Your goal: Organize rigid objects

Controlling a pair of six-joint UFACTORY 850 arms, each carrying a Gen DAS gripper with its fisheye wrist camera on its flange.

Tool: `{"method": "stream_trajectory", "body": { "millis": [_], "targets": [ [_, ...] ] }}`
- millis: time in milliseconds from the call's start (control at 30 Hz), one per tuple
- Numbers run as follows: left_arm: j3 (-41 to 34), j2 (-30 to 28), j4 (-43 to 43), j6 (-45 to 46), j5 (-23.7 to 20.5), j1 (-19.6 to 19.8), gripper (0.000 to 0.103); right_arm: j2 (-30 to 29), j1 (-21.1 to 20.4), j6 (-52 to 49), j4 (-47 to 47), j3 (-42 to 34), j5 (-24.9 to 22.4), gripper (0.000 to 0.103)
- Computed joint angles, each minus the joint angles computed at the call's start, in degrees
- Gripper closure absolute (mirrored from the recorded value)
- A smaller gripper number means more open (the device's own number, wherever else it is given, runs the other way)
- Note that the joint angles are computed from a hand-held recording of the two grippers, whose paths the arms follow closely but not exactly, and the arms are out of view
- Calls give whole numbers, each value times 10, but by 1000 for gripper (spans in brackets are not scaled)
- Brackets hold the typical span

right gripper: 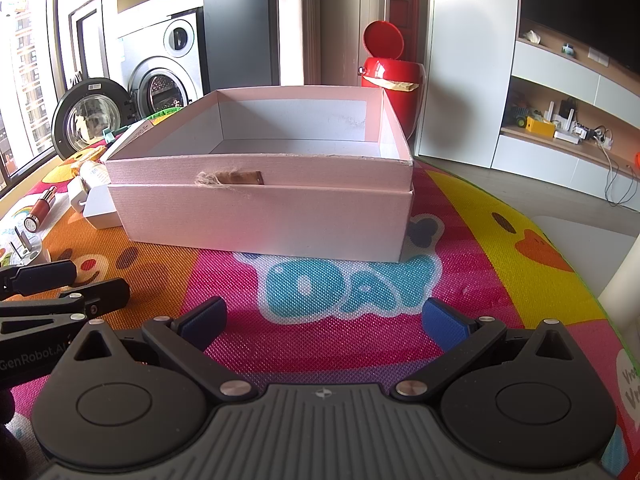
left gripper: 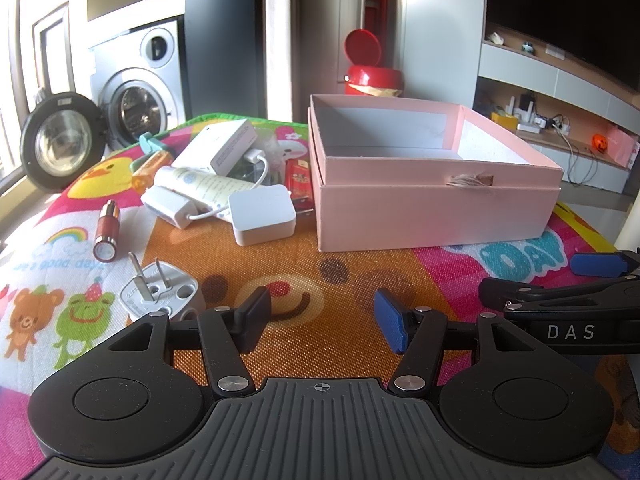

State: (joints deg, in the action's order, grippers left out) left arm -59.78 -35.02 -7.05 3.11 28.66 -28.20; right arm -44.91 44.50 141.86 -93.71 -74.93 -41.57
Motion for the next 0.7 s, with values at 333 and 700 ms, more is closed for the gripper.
{"method": "stream_trajectory", "body": {
  "millis": [333, 700],
  "targets": [
    [32, 32, 217, -202, 43, 46, 43, 29, -17, -44, -7, 23, 69, 0],
    [-118, -28, 224, -269, -92, 158, 44, 29, -21, -89, 29, 13, 81, 0]
  ]
}}
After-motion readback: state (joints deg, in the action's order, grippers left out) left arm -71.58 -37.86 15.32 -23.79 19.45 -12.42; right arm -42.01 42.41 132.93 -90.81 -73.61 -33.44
